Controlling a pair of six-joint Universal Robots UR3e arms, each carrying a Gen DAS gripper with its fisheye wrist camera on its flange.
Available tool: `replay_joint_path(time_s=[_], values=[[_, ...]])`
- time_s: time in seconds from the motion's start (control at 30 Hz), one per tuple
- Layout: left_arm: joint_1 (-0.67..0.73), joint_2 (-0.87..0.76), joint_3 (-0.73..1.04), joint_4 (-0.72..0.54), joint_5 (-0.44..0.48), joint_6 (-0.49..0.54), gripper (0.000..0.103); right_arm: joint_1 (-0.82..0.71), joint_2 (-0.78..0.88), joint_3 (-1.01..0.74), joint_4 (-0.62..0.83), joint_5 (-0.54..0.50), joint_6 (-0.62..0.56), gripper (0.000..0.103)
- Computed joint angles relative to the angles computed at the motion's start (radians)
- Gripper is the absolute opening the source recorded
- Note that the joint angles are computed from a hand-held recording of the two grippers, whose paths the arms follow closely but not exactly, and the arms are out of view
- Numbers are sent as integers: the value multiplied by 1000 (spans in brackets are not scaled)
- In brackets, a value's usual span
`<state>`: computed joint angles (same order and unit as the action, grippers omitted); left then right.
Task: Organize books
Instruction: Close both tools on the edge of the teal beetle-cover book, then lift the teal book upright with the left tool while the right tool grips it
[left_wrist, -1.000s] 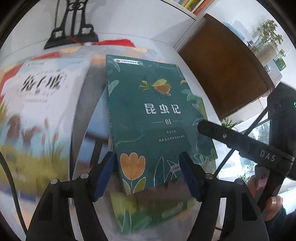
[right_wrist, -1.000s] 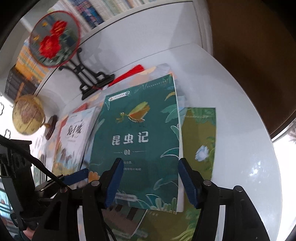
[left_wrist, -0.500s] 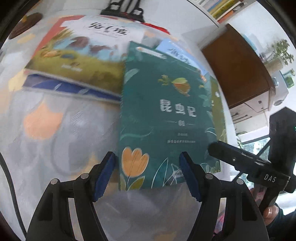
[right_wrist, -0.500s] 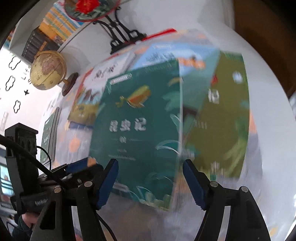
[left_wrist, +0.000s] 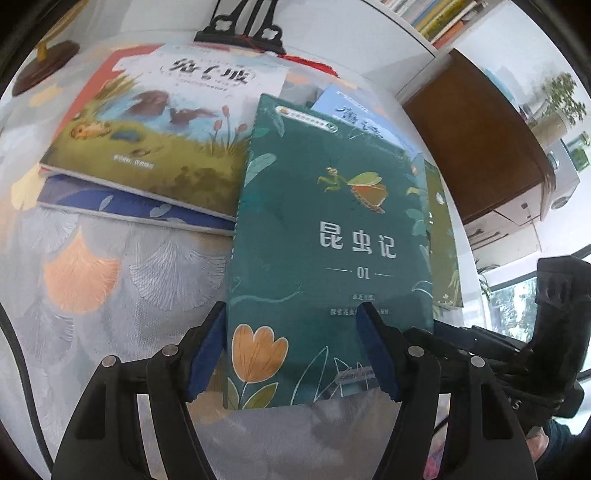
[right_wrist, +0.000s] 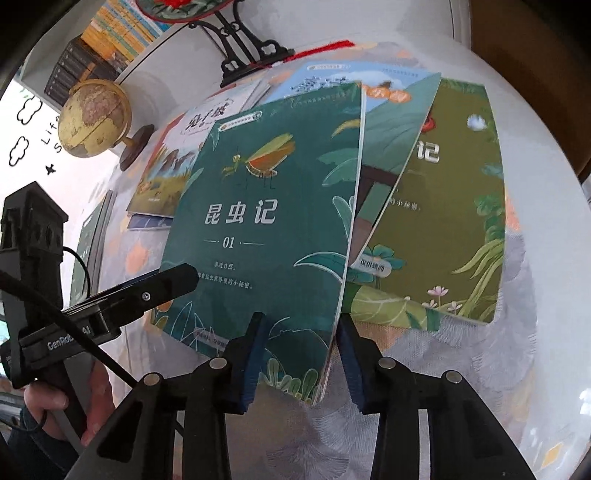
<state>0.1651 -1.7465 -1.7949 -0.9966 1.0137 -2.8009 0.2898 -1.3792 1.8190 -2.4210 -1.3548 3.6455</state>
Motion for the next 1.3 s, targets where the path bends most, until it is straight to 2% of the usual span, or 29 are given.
replay_joint_path(time_s=[0.07, 0.17, 0.2, 0.23, 0.27, 0.33, 0.37, 0.43, 0.5, 0.57, 0.7, 0.87, 0.97, 1.07, 1.13, 1.23, 1.3], values=[[39, 38, 0, -69, -65, 29, 67, -12, -11, 17, -10, 17, -2, 39], [170, 101, 23, -311, -318, 115, 62, -57, -51, 92, -59, 81, -10, 39], [190, 110, 37, -370, -362, 137, 60, -80, -61, 122, -81, 123, -15, 39], [187, 121, 41, -363, -364, 132, 60, -106, -67, 156, -111, 169, -10, 39], [172, 124, 35, -324, -346, 118, 60, -124, -67, 186, -142, 206, 3, 39], [103, 95, 24, -189, -241, 63, 50, -152, -68, 224, -184, 252, 22, 39], [79, 73, 30, -157, -203, 43, 49, -158, -71, 230, -185, 261, 20, 41], [37, 5, 39, -134, -157, 26, 33, -166, -78, 239, -185, 274, 13, 41], [13, -38, 35, -101, -107, 13, 29, -164, -81, 229, -168, 269, 11, 41], [7, -44, 5, -49, -106, -7, 31, -160, -100, 219, -127, 251, -11, 41], [23, -15, 28, -116, -127, 41, 25, -95, -111, 152, -54, 142, -57, 39], [-39, 50, 47, -103, -36, 113, 25, -14, -145, 92, -11, -6, -130, 37], [-69, 99, -12, -13, 35, 121, 25, 25, -144, 48, 30, -76, -196, 37], [-107, 110, -54, 57, 116, 126, 25, 50, -120, 26, 54, -96, -236, 37], [-104, 121, -72, 55, 125, 129, 25, 87, -86, 13, 59, -140, -242, 36], [-88, 190, -120, 68, 132, 162, 25, 77, -126, 62, 31, -114, -250, 35], [-76, 234, -138, 52, 137, 178, 25, 103, -117, 36, 33, -131, -253, 35]])
